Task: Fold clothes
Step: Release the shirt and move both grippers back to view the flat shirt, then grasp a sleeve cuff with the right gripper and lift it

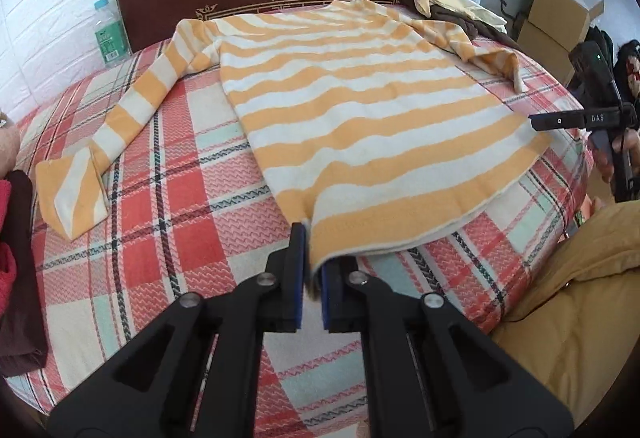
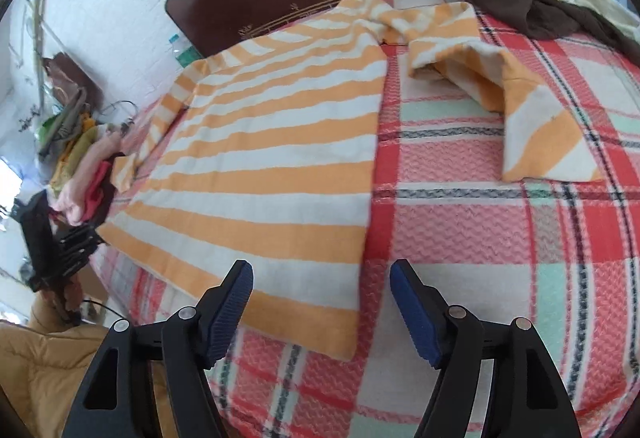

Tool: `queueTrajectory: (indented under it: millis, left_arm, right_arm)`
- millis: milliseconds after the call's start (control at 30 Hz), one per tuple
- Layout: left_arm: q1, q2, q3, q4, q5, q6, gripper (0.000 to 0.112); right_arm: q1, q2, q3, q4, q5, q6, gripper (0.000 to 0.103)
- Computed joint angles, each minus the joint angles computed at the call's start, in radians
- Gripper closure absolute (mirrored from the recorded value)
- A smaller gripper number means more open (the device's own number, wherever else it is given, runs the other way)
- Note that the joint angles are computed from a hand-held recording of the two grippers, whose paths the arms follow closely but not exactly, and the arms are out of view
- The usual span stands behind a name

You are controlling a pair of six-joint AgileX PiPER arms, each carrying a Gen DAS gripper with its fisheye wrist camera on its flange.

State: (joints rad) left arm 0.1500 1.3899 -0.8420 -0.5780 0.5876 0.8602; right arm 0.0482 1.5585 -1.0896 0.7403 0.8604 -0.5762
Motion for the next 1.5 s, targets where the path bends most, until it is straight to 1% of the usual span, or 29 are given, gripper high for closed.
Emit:
queueTrajectory:
  millis: [33, 67, 100, 133, 167, 233, 333, 400, 467, 500, 600, 667, 767, 800, 867, 900, 933, 1000, 1067, 1100, 1133, 1167, 1200, 1267, 1300, 1333, 1400, 1433, 1500]
  left_arm:
    - [-0.007, 0.0, 0.005, 0.015, -0.009, -0.017, 0.104]
    - [-0.013, 0.006, 0.007, 0.021, -0.011, -0.027, 0.104]
    - [-0.024, 0.014, 0.007, 0.043, -0.017, -0.054, 0.104]
    - [-0.037, 0.023, 0.007, 0.068, -0.023, -0.084, 0.104]
    - [-0.054, 0.026, 0.014, 0.098, -0.045, -0.122, 0.103]
    - [-0.08, 0.029, 0.028, 0.119, -0.067, -0.134, 0.101]
    - [-0.153, 0.006, 0.068, 0.28, -0.175, -0.258, 0.101]
    - [-0.122, 0.003, 0.038, 0.23, -0.127, -0.224, 0.106]
    - [-0.04, -0.04, 0.021, 0.076, -0.067, -0.069, 0.107]
    - [-0.005, -0.065, 0.013, 0.04, -0.03, -0.023, 0.107]
    - [0.094, -0.135, -0.026, -0.018, 0.092, 0.063, 0.107]
    - [0.121, -0.158, -0.041, 0.0, 0.14, 0.08, 0.107]
    - [0.104, -0.165, -0.041, 0.08, 0.172, 0.054, 0.107]
    - [0.085, -0.155, -0.035, 0.114, 0.178, 0.039, 0.107]
    - [0.012, -0.138, -0.005, 0.241, 0.127, -0.058, 0.105]
    - [-0.027, -0.127, 0.009, 0.313, 0.103, -0.118, 0.104]
    - [-0.039, -0.11, 0.01, 0.35, 0.101, -0.149, 0.098]
    - [-0.023, -0.081, -0.016, 0.387, 0.107, -0.214, 0.089]
    - [0.063, -0.079, -0.071, 0.276, 0.172, -0.129, 0.07]
    - [0.119, -0.084, -0.1, 0.199, 0.21, -0.068, 0.064]
    - [0.168, -0.09, -0.128, 0.134, 0.242, -0.029, 0.05]
    - [0.215, -0.094, -0.158, 0.073, 0.273, 0.0, 0.041]
    - [0.26, -0.094, -0.191, 0.005, 0.3, 0.023, 0.039]
    - [0.332, -0.075, -0.255, -0.109, 0.337, 0.008, 0.028]
    - [0.359, -0.059, -0.289, -0.149, 0.356, -0.022, 0.027]
    - [0.372, -0.04, -0.316, -0.176, 0.372, -0.039, 0.027]
    - [0.344, -0.019, -0.341, -0.185, 0.358, -0.06, 0.027]
    - [0.327, -0.009, -0.353, -0.187, 0.349, -0.069, 0.027]
    - [0.233, 0.037, -0.406, -0.102, 0.307, -0.14, 0.027]
  right_arm:
    - [0.003, 0.002, 0.005, 0.022, 0.004, -0.021, 0.03]
    - [0.005, 0.003, 0.01, 0.045, 0.009, -0.042, 0.034]
    - [0.015, 0.012, 0.008, 0.047, 0.014, -0.048, 0.052]
    - [0.027, 0.021, 0.003, 0.036, 0.014, -0.041, 0.066]
    - [0.036, 0.028, 0.001, 0.026, 0.01, -0.029, 0.091]
    - [0.022, 0.035, 0.012, 0.07, 0.026, -0.058, 0.093]
    - [-0.029, 0.031, 0.032, 0.178, 0.086, -0.128, 0.094]
    - [-0.063, 0.014, 0.044, 0.237, 0.131, -0.165, 0.095]
    - [-0.095, -0.022, 0.049, 0.284, 0.176, -0.187, 0.096]
    - [-0.113, -0.043, 0.05, 0.312, 0.201, -0.196, 0.096]
    - [-0.117, -0.105, 0.023, 0.3, 0.246, -0.211, 0.096]
    - [-0.104, -0.114, 0.01, 0.265, 0.281, -0.209, 0.096]
    - [-0.066, -0.095, 0.014, 0.163, 0.285, -0.174, 0.096]
    - [-0.046, -0.084, 0.014, 0.103, 0.261, -0.133, 0.094]
    - [-0.01, -0.057, 0.009, -0.001, 0.238, -0.065, 0.091]
    - [0.005, -0.042, 0.005, -0.042, 0.238, -0.045, 0.085]
    - [0.011, -0.042, 0.004, -0.07, 0.227, -0.031, 0.081]
    - [-0.038, -0.05, -0.013, -0.044, 0.228, -0.041, 0.061]
    - [-0.1, -0.061, -0.032, 0.001, 0.225, -0.062, 0.058]
    - [-0.136, -0.068, -0.044, 0.033, 0.221, -0.077, 0.052]
    - [-0.165, -0.072, -0.057, 0.051, 0.194, -0.078, 0.05]
    - [-0.182, -0.077, -0.071, 0.048, 0.148, -0.063, 0.046]
    - [-0.187, -0.076, -0.088, 0.019, 0.095, -0.031, 0.043]
    - [-0.181, -0.062, -0.128, -0.083, -0.014, 0.06, 0.039]
    - [-0.171, -0.047, -0.151, -0.147, -0.058, 0.109, 0.038]
    - [-0.164, -0.021, -0.175, -0.177, -0.069, 0.118, 0.037]
    - [-0.153, 0.032, -0.223, -0.232, -0.087, 0.13, 0.032]
    - [-0.136, 0.051, -0.237, -0.303, -0.113, 0.159, 0.032]
    - [-0.092, 0.088, -0.247, -0.445, -0.174, 0.229, 0.032]
